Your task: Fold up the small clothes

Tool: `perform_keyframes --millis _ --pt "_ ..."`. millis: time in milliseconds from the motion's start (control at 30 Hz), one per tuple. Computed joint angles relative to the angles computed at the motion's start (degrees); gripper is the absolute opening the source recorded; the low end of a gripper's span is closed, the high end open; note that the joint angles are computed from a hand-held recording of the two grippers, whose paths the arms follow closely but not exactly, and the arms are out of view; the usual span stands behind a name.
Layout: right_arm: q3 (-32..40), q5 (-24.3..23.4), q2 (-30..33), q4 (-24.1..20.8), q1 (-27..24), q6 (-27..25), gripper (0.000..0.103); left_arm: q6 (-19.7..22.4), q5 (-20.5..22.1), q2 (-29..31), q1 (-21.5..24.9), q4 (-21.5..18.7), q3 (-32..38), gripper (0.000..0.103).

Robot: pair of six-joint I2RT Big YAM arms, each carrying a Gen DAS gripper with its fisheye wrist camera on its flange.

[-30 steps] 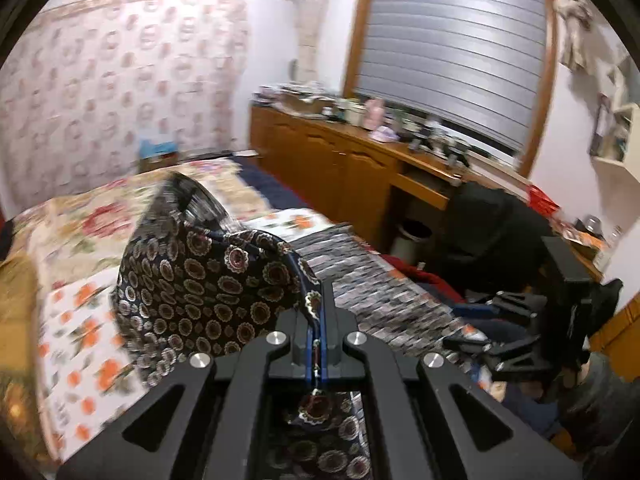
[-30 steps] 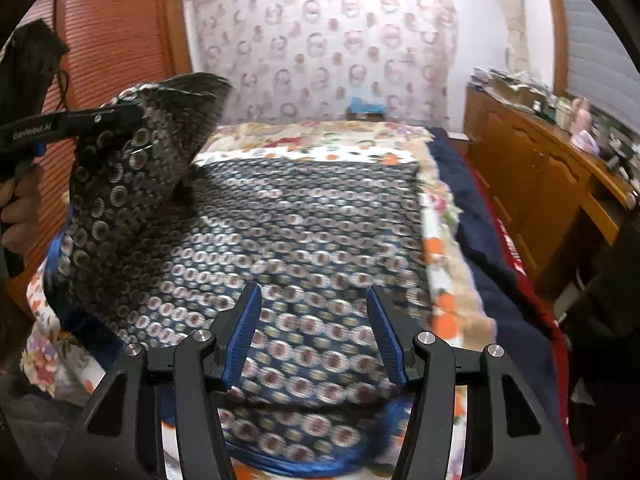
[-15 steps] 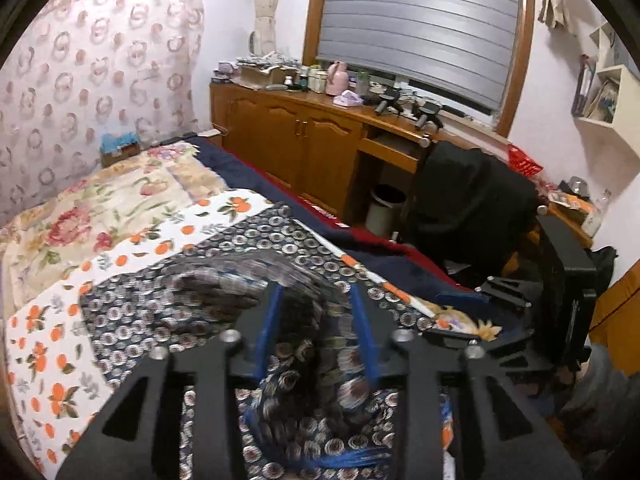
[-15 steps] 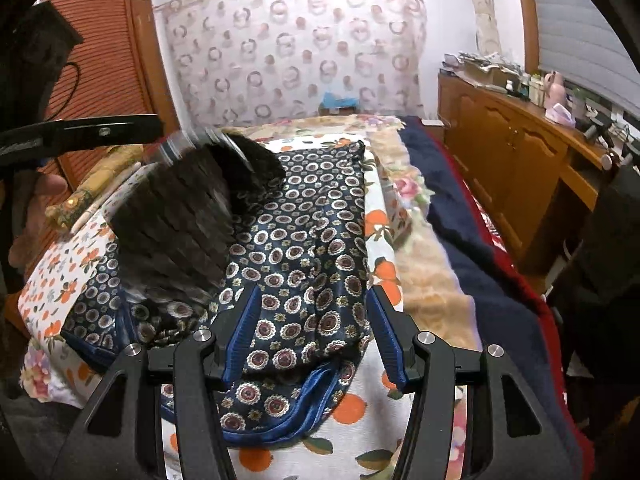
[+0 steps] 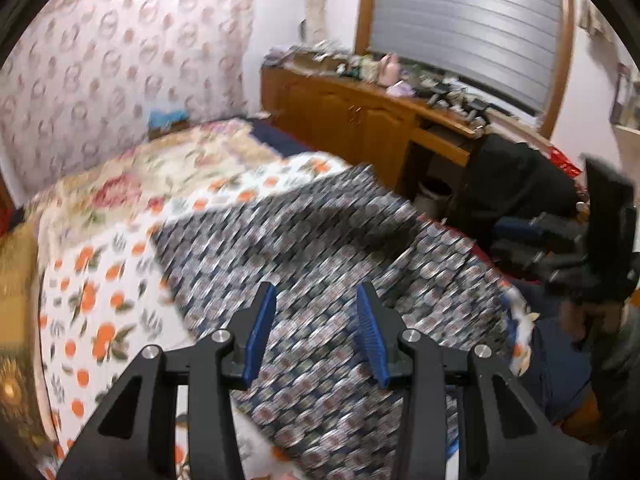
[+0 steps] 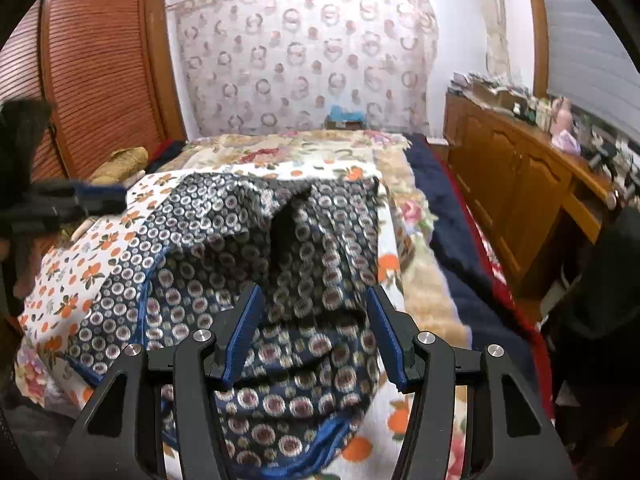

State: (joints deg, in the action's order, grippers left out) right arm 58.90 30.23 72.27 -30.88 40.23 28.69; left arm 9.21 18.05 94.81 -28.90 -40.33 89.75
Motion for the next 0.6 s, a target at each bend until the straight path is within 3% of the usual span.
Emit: perform_keyframes --millis 133,333,600 --pt "3.73 -0.62 2.59 -0.30 -1.18 -4.65 0.056 0.64 -3.14 1.14 1.57 0.82 -1.38 0.041" --pt "8.37 -3.21 6.86 -0.55 -5.31 -9.02 0.056 0.62 -3.21 4.74 3.91 0.09 0.05 0.041" --pt "15.11 -11.48 13.80 -0.74 -13.58 -13.69 0.050 0.77 -3.75 10.40 4.70 -2.57 5.27 0.041"
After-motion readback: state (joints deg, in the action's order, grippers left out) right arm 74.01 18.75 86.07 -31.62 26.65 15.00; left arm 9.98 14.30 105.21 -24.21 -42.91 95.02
